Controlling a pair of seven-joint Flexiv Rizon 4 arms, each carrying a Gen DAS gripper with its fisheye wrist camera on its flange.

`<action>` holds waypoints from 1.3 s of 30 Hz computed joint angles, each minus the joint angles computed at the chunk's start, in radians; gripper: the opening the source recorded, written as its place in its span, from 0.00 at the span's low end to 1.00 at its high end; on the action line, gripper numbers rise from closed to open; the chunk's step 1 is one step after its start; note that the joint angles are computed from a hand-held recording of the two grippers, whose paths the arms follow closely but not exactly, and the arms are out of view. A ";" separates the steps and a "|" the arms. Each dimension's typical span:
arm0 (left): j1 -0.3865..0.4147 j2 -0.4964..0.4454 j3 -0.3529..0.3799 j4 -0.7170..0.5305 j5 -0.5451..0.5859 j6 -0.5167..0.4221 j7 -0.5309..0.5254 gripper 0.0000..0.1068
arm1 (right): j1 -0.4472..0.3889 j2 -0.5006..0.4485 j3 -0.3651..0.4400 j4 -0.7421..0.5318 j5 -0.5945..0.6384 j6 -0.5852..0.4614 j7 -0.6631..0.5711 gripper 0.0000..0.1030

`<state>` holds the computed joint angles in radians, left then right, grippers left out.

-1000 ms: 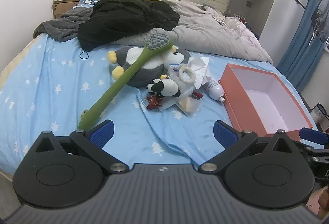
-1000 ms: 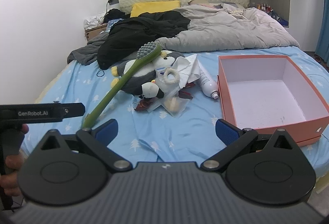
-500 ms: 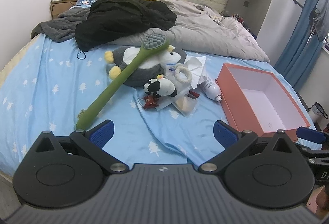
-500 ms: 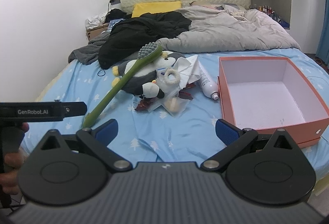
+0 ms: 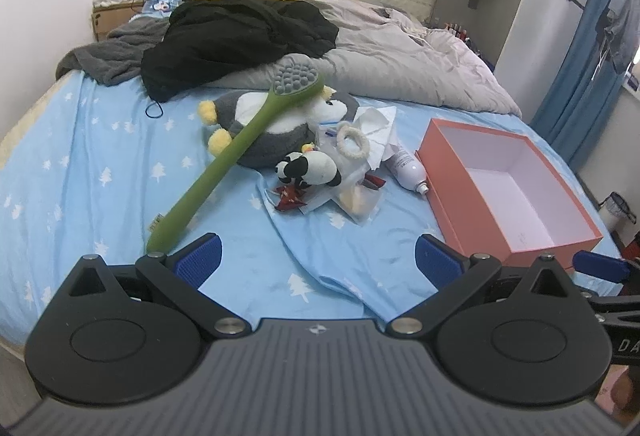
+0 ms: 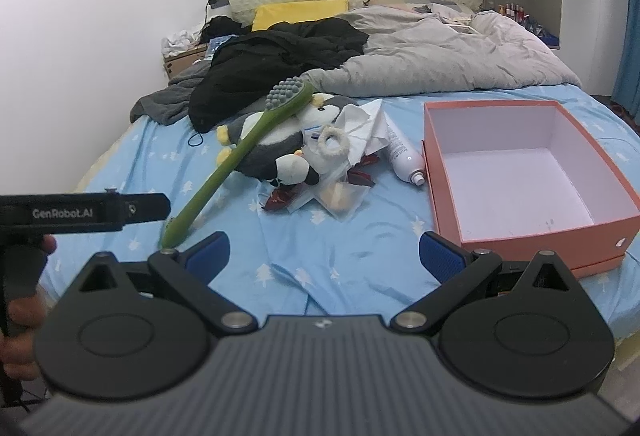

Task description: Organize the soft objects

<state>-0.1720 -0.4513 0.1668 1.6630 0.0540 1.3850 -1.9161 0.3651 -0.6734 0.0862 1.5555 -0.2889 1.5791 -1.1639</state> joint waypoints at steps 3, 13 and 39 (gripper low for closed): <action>-0.001 0.000 0.002 0.001 0.012 -0.001 0.010 0.96 | 0.019 0.010 -0.027 0.025 0.010 0.021 0.023 1.00; 0.103 0.012 -0.123 0.081 -0.131 0.094 0.144 0.96 | 0.034 0.031 -0.051 0.113 0.023 0.112 0.056 1.00; 0.110 -0.116 -0.133 0.039 -0.239 0.128 0.234 0.96 | -0.049 -0.091 0.057 0.012 -0.002 0.085 0.015 1.00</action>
<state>-0.0619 -0.5672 0.0340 1.7021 -0.1853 1.5132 -1.6822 0.3164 -0.7644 0.1428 1.5679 -0.2905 1.6639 -1.1493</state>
